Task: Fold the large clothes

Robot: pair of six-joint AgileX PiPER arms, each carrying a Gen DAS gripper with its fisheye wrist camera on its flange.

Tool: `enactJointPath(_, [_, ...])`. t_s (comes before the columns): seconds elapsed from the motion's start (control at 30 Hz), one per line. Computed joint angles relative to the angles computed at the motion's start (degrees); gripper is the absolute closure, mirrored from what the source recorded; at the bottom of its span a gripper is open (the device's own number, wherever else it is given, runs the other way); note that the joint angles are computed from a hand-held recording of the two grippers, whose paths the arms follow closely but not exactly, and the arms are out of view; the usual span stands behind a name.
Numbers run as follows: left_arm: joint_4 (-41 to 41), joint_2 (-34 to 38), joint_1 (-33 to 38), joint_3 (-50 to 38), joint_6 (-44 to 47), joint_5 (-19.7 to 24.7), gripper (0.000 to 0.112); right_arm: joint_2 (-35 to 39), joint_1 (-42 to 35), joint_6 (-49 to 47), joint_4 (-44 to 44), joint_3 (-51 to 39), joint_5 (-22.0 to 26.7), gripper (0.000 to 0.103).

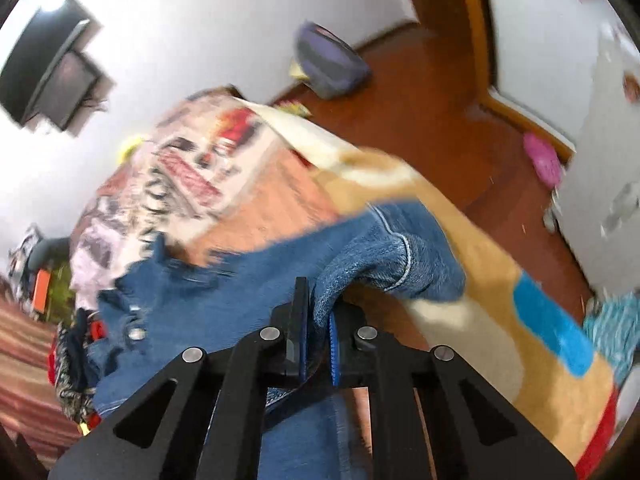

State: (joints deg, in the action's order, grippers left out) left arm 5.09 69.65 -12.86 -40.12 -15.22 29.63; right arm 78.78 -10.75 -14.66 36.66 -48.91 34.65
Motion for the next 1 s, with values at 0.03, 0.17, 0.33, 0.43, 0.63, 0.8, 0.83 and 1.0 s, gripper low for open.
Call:
enactJointPath(0.03, [-1.02, -0.95, 0.86, 0.03, 1.17, 0.18, 0.027, -1.51, 1.21, 1.05, -0.93, -1.12, 0.64, 0.096])
enactJointPath(0.17, [-4.18, -4.85, 3.62, 0.49, 5.13, 1.24, 0.027, -6.29, 7.39, 4.38, -3.26, -6.08, 2.87, 0.096])
enactJointPath(0.33, [-10.37, -10.84, 9.44, 1.25, 13.52, 3.76, 0.027, -8.82, 20.93, 12.5, -10.23, -12.34, 3.08, 0.097])
enactJointPath(0.43, [-15.5, -14.34, 14.61, 1.86, 20.34, 5.91, 0.027, -7.55, 30.53, 18.0, -14.99, -15.55, 2.67, 0.097])
enactJointPath(0.63, [-29.21, -19.63, 31.86, 3.24, 40.17, 12.97, 0.026, -0.55, 48.0, 28.1, -23.67, -16.54, -0.48, 0.097])
enactJointPath(0.8, [-38.55, -20.58, 48.97, 4.33, 55.8, 20.73, 0.026, 6.79, 57.57, 29.84, -24.26, -14.25, -1.45, 0.097])
enactJointPath(0.83, [-39.78, -20.72, 51.88, 4.52, 58.13, 22.36, 0.026, 8.39, 59.04, 30.15, -24.4, -13.9, -1.43, 0.097])
enactJointPath(1.0, [-42.06, -19.77, 59.78, 6.06, 63.62, 25.86, 0.026, 12.54, 63.49, 30.71, -24.91, -12.21, 0.27, 0.095])
